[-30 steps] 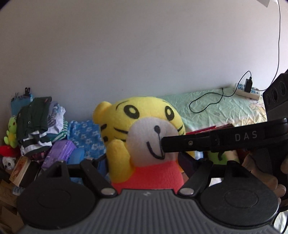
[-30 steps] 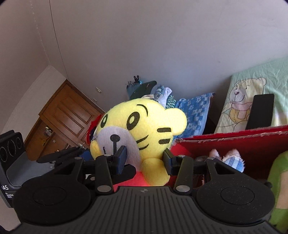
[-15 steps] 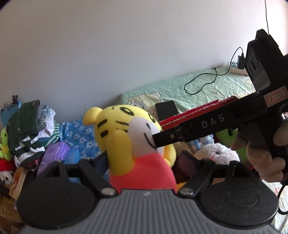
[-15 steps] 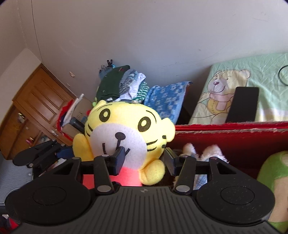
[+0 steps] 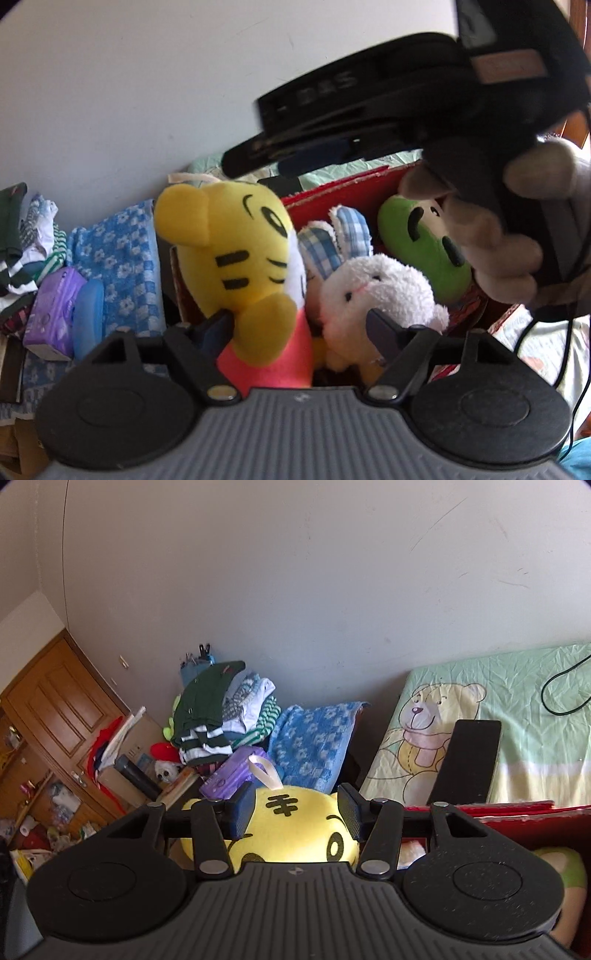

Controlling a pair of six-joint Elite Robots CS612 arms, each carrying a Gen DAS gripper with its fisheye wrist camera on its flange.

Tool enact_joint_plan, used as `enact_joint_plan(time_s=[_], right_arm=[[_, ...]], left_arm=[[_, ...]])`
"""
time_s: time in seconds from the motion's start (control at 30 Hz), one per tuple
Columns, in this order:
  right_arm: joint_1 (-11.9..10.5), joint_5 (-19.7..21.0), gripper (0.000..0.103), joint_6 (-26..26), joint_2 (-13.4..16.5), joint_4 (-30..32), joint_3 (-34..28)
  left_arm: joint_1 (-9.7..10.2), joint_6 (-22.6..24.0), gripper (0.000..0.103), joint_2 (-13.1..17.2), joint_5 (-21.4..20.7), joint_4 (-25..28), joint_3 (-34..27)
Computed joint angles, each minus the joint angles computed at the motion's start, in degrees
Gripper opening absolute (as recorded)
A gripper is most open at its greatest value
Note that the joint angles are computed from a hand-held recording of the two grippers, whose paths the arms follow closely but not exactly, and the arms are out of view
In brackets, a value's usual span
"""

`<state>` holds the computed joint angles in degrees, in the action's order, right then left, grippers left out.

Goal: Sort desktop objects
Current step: 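Lower the tiger plush into the red box with the right gripper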

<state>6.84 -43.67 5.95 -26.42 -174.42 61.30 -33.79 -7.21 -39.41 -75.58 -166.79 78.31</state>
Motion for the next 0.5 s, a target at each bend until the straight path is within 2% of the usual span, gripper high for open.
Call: enact_joint_plan(time_s=[0.1, 0.27, 0.33, 0.5], right_arm=[[0.34, 1.0, 0.047, -1.32, 0.45, 2.3, -0.88], [0.49, 0.96, 0.046, -6.5, -0.39, 10.0, -0.69], [0.4, 1.31, 0.046, -6.89, -0.59, 11.36, -0.39], [0.34, 1.56, 0.048, -6.03, -0.72, 11.77, -0.22]], left_arm=[[0.07, -0.3, 0.079, -0.84, -0.1, -0.68, 1.21], [0.11, -0.76, 0.084, -2.33, 1.73, -4.64, 3.49], [0.28, -0.96, 0.085, -2.21, 2.63, -5.73, 3.39], [0.86, -3.17, 0.079, -0.84, 1.78, -2.18, 0.74]])
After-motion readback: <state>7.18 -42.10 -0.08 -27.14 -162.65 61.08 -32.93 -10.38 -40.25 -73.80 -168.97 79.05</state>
